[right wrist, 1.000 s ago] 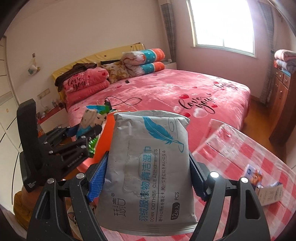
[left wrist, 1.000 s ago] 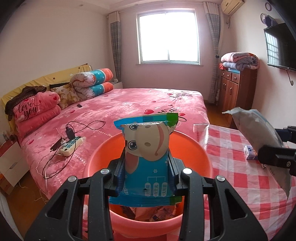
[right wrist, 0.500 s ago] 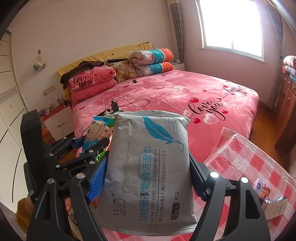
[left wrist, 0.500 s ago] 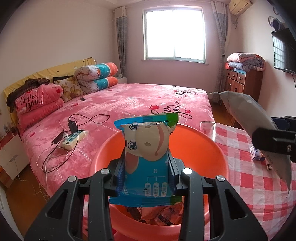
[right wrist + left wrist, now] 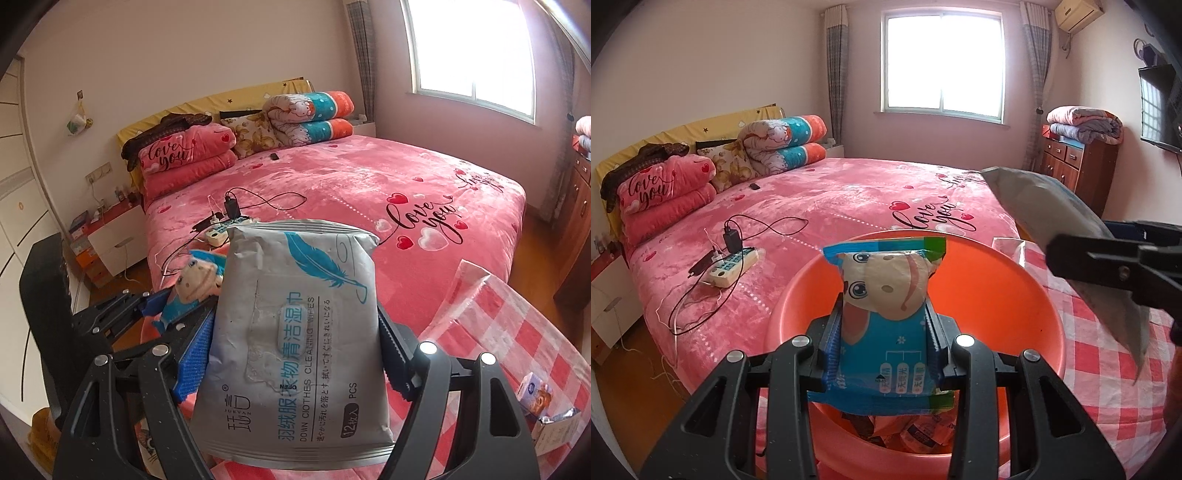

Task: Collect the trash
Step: 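Open both tools to drop the snack bag and wipes pack into the bucket, then move both open tools back over the tissue pack and milk carton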

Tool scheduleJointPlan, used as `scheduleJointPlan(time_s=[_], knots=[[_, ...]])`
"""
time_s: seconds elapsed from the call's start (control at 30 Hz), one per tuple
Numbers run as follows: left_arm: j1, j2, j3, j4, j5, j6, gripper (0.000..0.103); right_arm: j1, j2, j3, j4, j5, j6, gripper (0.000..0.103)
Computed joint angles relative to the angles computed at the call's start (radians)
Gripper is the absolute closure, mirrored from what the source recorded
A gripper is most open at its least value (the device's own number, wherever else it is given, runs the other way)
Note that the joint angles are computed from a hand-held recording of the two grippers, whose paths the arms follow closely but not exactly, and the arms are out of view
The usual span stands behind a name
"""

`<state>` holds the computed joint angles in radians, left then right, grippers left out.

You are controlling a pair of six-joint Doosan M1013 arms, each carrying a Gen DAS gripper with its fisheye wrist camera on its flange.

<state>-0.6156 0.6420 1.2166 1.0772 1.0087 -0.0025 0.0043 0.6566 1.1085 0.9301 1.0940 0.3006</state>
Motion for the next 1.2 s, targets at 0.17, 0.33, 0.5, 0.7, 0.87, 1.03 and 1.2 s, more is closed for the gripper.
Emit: scheduleJointPlan(time_s=[0.17,0.33,0.5,0.7,0.87,1.03,1.2], knots=[[0.005,-0.001,0.008,-0.008,-0.012,-0.006,0.064,0.011,0.006,-0.004,-0.003,-0.014,-0.002,0.025],[0.007,-0.001,0.017,-0.014,-0.017,-0.022,0.05,0.014,0.01,0.007,0.021,-0.036,-0.022,0.016],[-0.003,-0.007,0.031,0.035,0.001,-0.057,0.025,-0.003,-0.009,0.053,0.088,-0.096,-0.072,0.013],[-0.01,-0.004,0.024,0.039,0.007,-0.056,0.019,-0.029,-0.04,0.118,0.156,-0.18,-0.133,0.009],[-0.019,0.008,-0.002,0.047,0.043,-0.034,0.015,-0.047,-0.046,0.139,0.157,-0.214,-0.135,0.009],[-0.029,0.019,-0.031,0.049,0.064,-0.011,0.012,-0.072,-0.051,0.16,0.17,-0.231,-0.141,0.008],[-0.04,0.038,-0.072,0.045,0.081,0.03,0.01,-0.098,-0.053,0.172,0.178,-0.23,-0.136,0.008]])
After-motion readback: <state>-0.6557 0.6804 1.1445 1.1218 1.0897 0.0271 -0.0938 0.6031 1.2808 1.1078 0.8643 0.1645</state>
